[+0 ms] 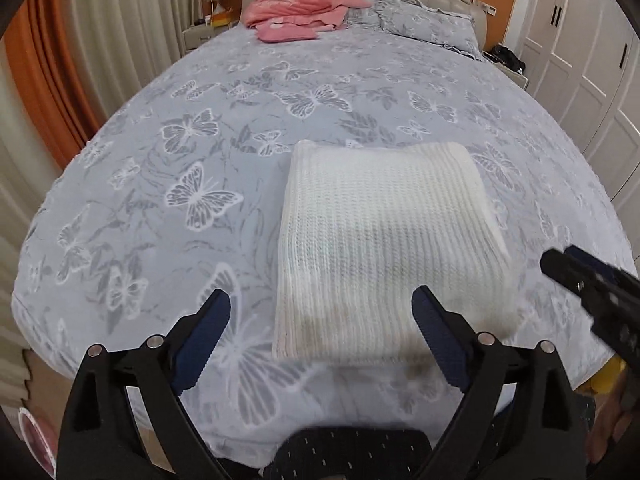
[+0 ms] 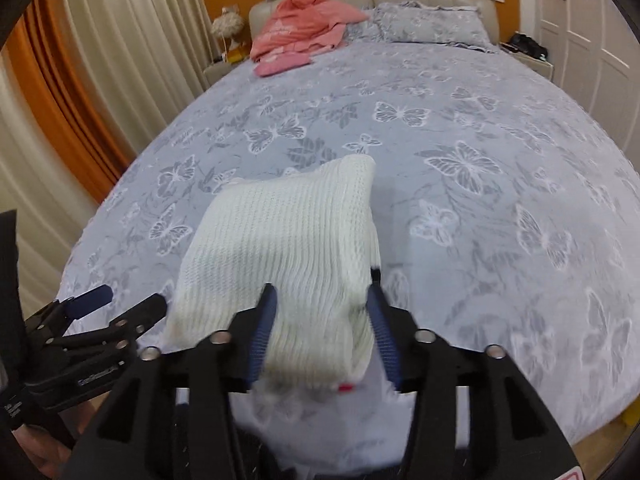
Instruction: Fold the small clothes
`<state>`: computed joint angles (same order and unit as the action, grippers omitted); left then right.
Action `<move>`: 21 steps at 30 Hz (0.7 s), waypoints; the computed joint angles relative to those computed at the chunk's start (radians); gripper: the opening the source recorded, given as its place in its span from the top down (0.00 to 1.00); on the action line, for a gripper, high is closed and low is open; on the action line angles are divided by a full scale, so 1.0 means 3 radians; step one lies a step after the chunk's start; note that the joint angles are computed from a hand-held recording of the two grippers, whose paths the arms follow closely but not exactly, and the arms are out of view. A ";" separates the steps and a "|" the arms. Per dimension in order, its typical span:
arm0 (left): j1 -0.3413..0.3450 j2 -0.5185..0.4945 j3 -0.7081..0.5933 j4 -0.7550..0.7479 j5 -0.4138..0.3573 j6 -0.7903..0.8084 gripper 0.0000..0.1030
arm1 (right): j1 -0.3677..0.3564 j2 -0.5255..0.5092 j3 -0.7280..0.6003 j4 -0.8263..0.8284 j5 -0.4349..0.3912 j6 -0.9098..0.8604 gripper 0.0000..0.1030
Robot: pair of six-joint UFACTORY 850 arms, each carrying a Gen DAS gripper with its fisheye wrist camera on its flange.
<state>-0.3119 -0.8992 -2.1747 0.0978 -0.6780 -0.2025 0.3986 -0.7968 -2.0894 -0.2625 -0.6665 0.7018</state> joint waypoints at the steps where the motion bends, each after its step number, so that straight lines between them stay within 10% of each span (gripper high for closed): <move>1: -0.0007 0.0074 0.0113 0.0013 0.0049 -0.0027 0.12 | 0.0031 0.0095 0.0151 -0.0092 0.0056 0.0112 0.52; 21: -0.0153 0.1129 0.1867 0.1524 0.0973 -0.1606 0.08 | 0.0417 0.0865 0.1582 -0.1869 0.0224 0.1624 0.29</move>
